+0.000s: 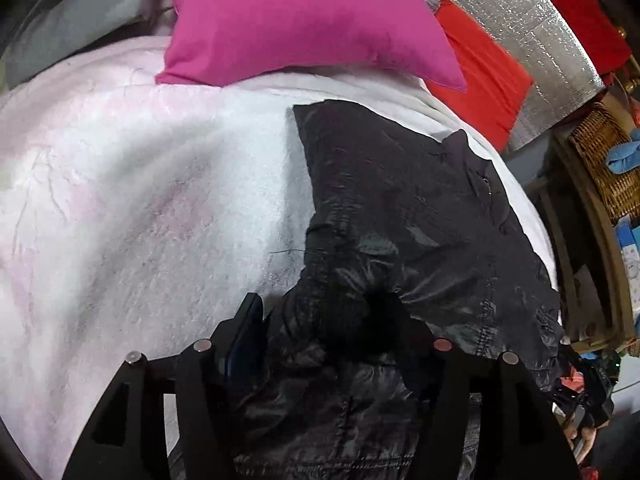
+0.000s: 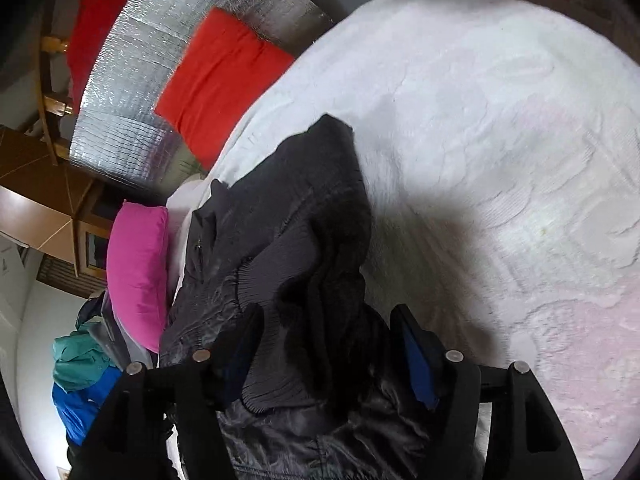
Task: Fold large clothes
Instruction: 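Press and straighten the folded side with the right tool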
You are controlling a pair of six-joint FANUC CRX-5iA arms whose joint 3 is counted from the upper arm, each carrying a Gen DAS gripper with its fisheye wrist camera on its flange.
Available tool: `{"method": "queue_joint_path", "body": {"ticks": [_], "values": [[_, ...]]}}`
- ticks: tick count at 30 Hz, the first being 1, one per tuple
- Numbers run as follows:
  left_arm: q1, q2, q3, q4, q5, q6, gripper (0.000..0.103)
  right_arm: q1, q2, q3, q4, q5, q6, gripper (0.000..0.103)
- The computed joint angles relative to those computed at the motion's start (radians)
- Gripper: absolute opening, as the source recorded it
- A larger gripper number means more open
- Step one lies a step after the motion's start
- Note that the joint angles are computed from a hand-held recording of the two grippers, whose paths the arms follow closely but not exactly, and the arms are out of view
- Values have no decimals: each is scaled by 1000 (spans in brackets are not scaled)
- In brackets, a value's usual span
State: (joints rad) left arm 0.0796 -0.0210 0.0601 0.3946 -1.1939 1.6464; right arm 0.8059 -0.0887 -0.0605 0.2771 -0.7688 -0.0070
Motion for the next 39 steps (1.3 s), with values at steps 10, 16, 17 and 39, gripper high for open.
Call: {"method": "queue_joint_path", "body": {"ticks": [10,16,17,39], "values": [[-43,-42,2,-83,109,14,77,-26,-34,-96,119,133,-173,72],[-94,28,88,-198,28,54,77,-52,41,-4,-28,89,-39,71],[-108,45,106,-221,11,56,77,-51,53,7,-37,78,-26,63],[-342,25,218,-646,65,95,77,-6,31,7,129,20,-87,66]]}}
